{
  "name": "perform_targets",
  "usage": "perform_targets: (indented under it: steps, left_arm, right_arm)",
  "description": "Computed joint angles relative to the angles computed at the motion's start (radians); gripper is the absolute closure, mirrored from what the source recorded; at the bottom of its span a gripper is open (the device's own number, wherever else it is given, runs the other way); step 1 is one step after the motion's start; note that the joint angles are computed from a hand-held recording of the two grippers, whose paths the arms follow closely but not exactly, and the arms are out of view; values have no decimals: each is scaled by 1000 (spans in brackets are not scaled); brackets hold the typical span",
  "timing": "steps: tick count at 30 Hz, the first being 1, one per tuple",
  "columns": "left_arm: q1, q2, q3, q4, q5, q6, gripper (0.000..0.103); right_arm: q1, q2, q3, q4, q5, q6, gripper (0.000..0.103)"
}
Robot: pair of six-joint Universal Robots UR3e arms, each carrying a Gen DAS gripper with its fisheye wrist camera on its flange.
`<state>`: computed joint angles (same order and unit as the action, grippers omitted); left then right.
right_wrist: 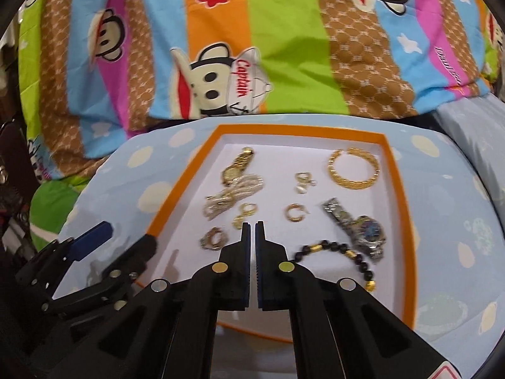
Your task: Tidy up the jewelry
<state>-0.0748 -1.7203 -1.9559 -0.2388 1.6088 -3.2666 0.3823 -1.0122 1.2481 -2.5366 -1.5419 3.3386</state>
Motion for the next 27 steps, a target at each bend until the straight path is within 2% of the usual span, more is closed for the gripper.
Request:
perform_targets:
  steps: [4,21,27]
  left_arm:
    - [-5,0,-2,1,-1,10,41]
    - [-38,3,-4,-1,19,31,41]
    - [-41,11,-13,-1,14,32,39]
  right_arm:
    - [7,-10,30,-10,-30,7,101]
    - [13,-197,348,-166,-134,41,100]
    - [1,-298,478,-232,-127,57,100]
